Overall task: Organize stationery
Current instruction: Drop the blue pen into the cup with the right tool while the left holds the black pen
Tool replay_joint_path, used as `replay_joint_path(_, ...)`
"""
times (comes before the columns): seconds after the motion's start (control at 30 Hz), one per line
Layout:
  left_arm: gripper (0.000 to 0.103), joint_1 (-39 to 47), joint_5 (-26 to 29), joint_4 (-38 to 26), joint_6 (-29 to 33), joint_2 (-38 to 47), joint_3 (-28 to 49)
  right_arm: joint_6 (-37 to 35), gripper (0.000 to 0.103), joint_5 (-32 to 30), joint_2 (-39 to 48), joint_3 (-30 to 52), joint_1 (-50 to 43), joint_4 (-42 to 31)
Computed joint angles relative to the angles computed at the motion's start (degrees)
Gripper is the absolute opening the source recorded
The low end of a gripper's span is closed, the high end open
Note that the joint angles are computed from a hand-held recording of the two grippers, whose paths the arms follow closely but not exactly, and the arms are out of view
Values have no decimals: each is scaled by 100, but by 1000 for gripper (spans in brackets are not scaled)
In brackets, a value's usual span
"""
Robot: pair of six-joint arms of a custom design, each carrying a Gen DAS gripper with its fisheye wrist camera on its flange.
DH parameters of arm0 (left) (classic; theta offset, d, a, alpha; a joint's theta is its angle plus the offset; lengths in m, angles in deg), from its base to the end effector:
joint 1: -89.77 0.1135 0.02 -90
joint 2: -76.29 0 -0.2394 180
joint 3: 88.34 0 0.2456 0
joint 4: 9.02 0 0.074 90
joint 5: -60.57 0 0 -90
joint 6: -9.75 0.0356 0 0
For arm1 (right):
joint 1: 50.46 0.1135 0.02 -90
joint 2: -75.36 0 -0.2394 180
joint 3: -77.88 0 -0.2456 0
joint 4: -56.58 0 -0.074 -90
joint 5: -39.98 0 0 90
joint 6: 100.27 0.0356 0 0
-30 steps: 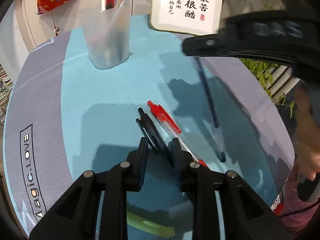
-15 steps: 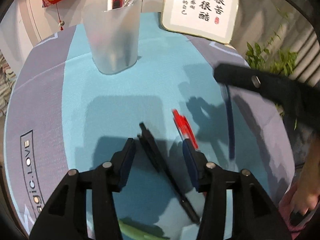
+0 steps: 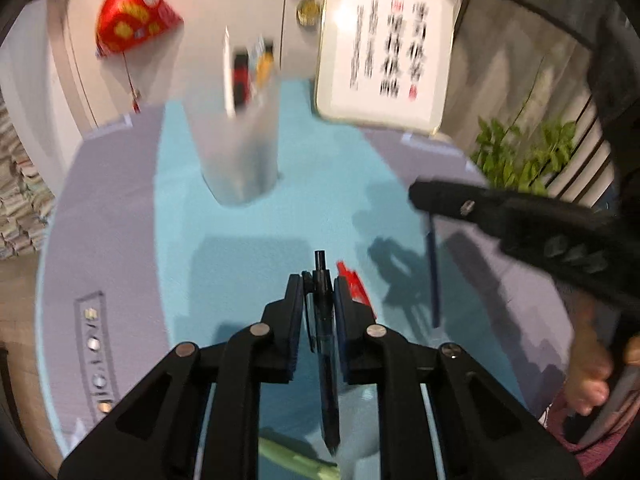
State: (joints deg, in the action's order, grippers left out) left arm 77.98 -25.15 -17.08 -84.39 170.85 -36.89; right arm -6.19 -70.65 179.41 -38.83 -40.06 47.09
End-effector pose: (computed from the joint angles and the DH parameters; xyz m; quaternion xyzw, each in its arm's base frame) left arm 0.2804 -0.0612 0.0990 0.0753 0.9396 -0.0809 0.3241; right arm 0.3250 0.0724 0.1029 -0.1118 0.9205 0.2092 0.3106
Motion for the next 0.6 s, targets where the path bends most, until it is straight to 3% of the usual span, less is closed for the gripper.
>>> replay_joint_path(0.2,13,310,75,-80,99,-1032,-398,48,13,79,-302,-160,93,48)
replay_joint_path(0.6,13,808,400,-41,136,-1672,-658,145,13,514,-1168,-269,359,-98)
